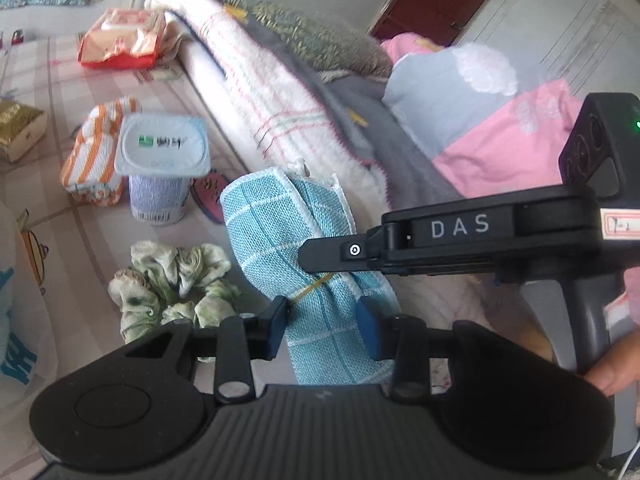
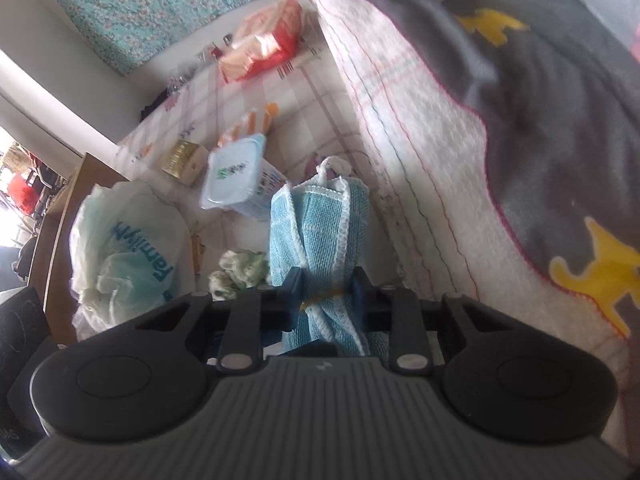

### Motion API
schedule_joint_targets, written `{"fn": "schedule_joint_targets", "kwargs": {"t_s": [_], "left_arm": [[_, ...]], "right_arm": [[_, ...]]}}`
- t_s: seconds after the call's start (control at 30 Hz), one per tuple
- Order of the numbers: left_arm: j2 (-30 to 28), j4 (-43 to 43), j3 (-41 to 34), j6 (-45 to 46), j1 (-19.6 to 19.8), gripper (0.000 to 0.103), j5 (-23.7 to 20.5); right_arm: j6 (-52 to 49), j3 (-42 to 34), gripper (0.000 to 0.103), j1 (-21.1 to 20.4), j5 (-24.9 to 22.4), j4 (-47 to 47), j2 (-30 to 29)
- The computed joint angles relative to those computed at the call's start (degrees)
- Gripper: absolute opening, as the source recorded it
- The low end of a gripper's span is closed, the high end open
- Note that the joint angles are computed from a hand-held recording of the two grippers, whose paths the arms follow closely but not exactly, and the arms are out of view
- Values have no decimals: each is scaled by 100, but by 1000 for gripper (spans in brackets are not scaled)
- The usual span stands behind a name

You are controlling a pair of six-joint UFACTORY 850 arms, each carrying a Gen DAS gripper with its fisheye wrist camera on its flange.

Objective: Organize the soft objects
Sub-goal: 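Carry the blue towel with both tools over the cardboard box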

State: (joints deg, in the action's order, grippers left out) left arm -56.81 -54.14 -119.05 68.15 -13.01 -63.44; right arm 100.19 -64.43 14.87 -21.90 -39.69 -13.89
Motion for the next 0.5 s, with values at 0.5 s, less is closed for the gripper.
{"fn": "schedule_joint_targets", "kwargs": {"t_s": [0.5], "left_arm": [[811,-1799,538,1352,868,39,347]], "right_arm": [[78,-1971,24,613,-447,-1477,-705]]}}
